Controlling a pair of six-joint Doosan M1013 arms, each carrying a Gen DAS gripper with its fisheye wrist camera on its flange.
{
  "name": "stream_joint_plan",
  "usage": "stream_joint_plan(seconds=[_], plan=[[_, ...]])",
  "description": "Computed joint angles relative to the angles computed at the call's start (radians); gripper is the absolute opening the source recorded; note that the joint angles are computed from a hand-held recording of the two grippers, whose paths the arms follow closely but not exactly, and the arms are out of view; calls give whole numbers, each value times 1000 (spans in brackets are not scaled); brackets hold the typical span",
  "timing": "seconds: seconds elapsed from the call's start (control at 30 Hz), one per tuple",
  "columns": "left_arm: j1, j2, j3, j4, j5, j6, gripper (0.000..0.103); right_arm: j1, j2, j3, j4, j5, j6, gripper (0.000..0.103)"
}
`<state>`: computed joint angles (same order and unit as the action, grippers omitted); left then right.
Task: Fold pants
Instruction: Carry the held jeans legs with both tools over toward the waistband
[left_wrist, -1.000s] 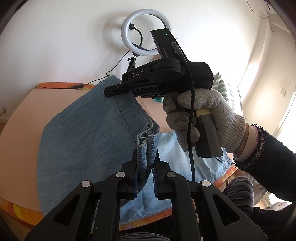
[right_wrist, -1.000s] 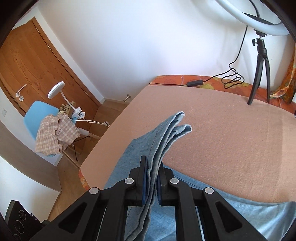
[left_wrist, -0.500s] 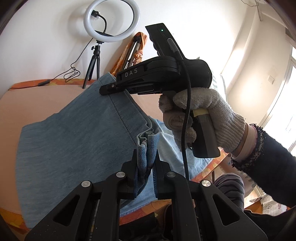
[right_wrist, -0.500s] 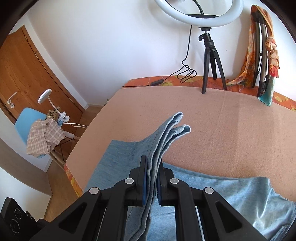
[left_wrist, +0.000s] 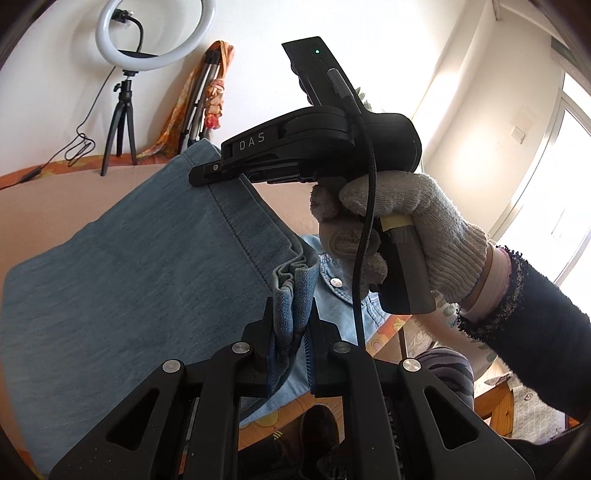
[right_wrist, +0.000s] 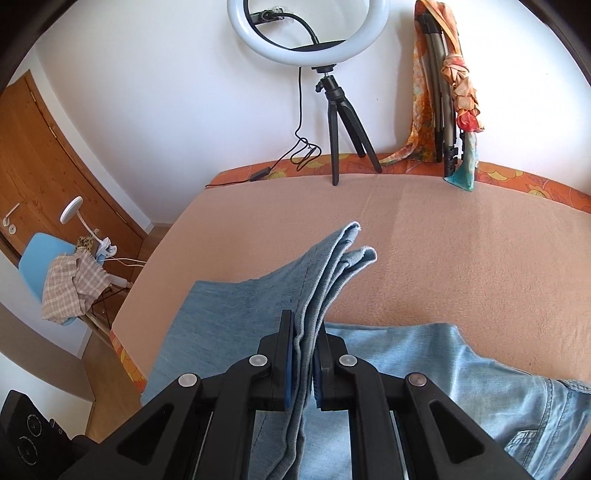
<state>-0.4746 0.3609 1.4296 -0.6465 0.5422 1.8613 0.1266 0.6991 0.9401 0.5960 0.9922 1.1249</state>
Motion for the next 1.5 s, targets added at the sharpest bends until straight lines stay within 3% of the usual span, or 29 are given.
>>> stream_joint_plan(seconds=[0.73,1.5], plan=[[-85,143,-191,-69,137,111,11,-124,-74,133,-38,-68,15,6],[-123,291,-374,-72,273,134,10,-196,-82,189,-124,-107,103,5]])
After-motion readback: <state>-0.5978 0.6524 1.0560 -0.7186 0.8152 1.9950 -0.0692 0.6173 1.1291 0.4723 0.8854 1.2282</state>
